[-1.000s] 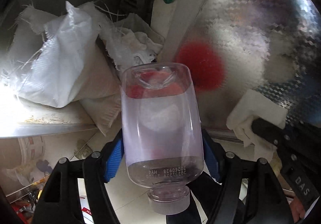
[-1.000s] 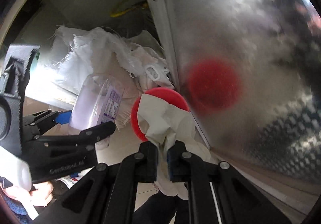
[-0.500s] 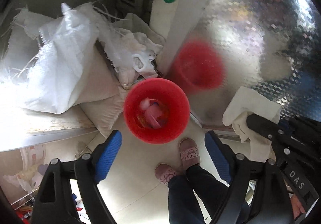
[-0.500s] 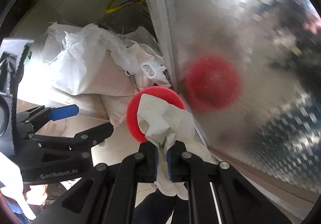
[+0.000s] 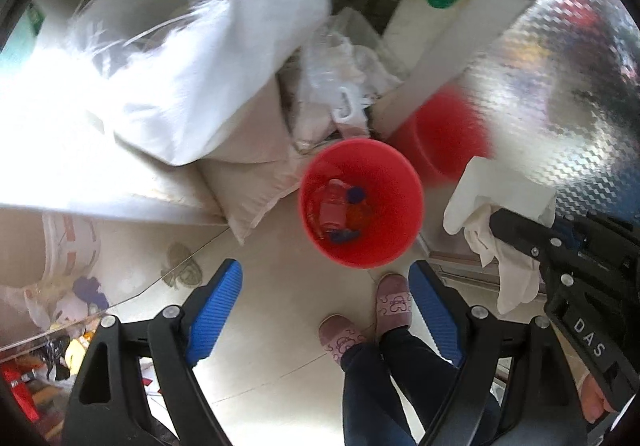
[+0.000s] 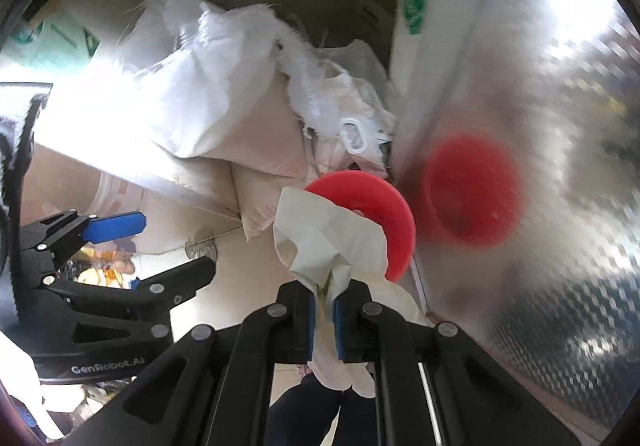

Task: Collect trash
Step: 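Open the left tool to drop the bottle while the right tool releases the gloves into the bin, then raise both tools from the bin back up over the counter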

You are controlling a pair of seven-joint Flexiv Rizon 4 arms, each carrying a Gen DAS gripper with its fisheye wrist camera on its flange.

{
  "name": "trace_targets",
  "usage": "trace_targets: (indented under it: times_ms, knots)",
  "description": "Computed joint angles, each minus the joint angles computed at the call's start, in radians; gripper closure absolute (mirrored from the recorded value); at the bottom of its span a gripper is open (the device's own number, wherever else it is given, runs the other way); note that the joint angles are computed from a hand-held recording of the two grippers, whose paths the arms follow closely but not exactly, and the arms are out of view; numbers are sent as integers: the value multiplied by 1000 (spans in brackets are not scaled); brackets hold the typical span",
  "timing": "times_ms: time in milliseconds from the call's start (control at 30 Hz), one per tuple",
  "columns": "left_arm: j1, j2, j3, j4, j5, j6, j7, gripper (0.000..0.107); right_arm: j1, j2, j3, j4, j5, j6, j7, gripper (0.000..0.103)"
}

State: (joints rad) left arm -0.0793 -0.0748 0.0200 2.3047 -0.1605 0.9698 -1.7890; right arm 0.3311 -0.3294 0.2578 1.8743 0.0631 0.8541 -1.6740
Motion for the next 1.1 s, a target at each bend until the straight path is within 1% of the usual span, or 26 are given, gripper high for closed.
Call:
trace_targets:
  times_ms: [167, 233, 367, 433, 467, 533, 633, 733, 867, 1000, 1100]
  knots:
    - [7, 28, 11, 22, 19, -3, -34, 23, 13, -8, 3, 2, -23, 16, -20, 96]
    - [10, 31, 12, 26, 22, -4, -47, 23, 23, -11, -3, 9, -42, 33, -8, 96]
    - [9, 45, 10, 25, 49, -17, -80, 23, 33, -15, -11, 21, -80, 59, 4, 84]
    - [6, 49, 6, 20, 70, -28, -101, 23, 39, -11, -20, 33, -111, 65, 23, 73]
    - [5, 50, 5, 18, 74, -33, -105, 23, 34, -13, -15, 28, -106, 58, 17, 71]
    - [3, 57, 3, 19, 74, -38, -112, 23, 29, -7, -11, 29, -106, 54, 9, 61]
    - [1, 77, 3, 16, 93, -57, -140, 23, 24, 5, -9, 32, -106, 50, 2, 57]
    - [0, 110, 0, 3, 116, -95, -171, 23, 19, 26, -4, 19, -94, 5, -10, 54]
    - [0, 188, -6, -23, 144, -172, -223, 23, 19, 81, 0, 8, -78, -34, -25, 54]
    - [5, 281, -21, -73, 175, -285, -277, 23, 22, 154, 1, -17, -51, -102, -36, 53]
    - [11, 350, -31, -122, 191, -382, -295, 23, 23, 211, -2, -49, -19, -167, -58, 53]
